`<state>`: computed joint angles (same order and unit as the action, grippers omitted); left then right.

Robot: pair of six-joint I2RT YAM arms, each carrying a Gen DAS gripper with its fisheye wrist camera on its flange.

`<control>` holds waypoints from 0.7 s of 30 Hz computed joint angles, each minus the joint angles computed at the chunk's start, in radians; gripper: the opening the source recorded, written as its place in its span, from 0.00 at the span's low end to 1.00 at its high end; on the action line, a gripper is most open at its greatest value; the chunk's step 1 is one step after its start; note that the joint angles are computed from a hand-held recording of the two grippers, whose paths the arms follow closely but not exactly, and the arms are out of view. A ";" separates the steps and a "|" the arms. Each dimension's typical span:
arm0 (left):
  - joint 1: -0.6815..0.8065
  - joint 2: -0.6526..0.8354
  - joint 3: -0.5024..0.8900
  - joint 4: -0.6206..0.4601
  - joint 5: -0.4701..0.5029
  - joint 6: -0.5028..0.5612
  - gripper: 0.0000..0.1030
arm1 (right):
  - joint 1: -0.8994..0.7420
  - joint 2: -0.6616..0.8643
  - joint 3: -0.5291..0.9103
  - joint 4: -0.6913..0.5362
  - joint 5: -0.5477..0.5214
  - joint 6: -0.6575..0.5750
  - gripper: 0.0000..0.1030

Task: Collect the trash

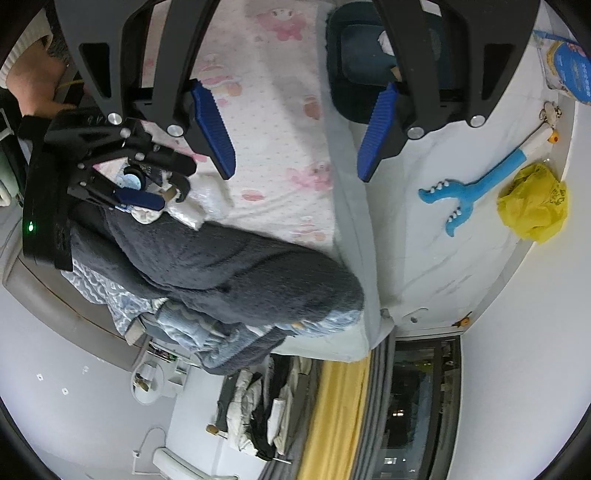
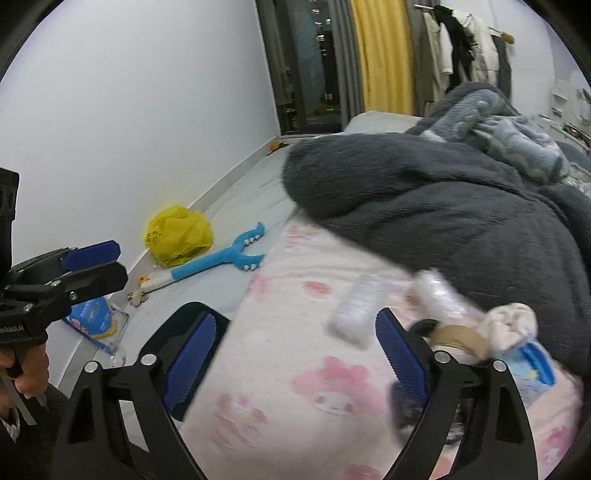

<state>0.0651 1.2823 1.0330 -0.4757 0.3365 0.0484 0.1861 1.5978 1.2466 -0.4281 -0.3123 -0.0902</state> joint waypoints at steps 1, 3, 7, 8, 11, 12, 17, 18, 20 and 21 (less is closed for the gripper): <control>-0.017 0.003 -0.002 0.005 -0.005 -0.005 0.69 | -0.022 -0.007 -0.007 0.001 -0.002 -0.007 0.86; -0.042 0.008 -0.006 0.012 -0.016 -0.010 0.69 | -0.049 -0.011 -0.008 -0.003 -0.011 -0.016 0.86; -0.103 0.025 -0.014 0.032 -0.042 -0.025 0.70 | -0.118 -0.017 -0.015 -0.014 -0.033 -0.042 0.82; -0.113 0.032 -0.013 0.034 -0.045 -0.028 0.71 | -0.138 -0.016 -0.015 -0.017 -0.038 -0.049 0.81; -0.154 0.047 -0.013 0.047 -0.055 -0.039 0.76 | -0.184 -0.006 -0.014 -0.024 -0.050 -0.064 0.80; -0.173 0.053 -0.016 0.056 -0.065 -0.042 0.77 | -0.197 -0.002 -0.015 -0.024 -0.052 -0.068 0.79; -0.232 0.082 -0.014 0.080 -0.087 -0.051 0.79 | -0.251 0.023 -0.013 -0.033 -0.069 -0.093 0.73; -0.243 0.089 -0.012 0.082 -0.091 -0.053 0.79 | -0.258 0.030 -0.011 -0.035 -0.073 -0.098 0.71; -0.270 0.104 -0.008 0.087 -0.092 -0.053 0.80 | -0.273 0.049 -0.004 -0.043 -0.086 -0.103 0.70; -0.274 0.107 -0.008 0.089 -0.091 -0.051 0.81 | -0.280 0.053 -0.006 -0.044 -0.092 -0.104 0.69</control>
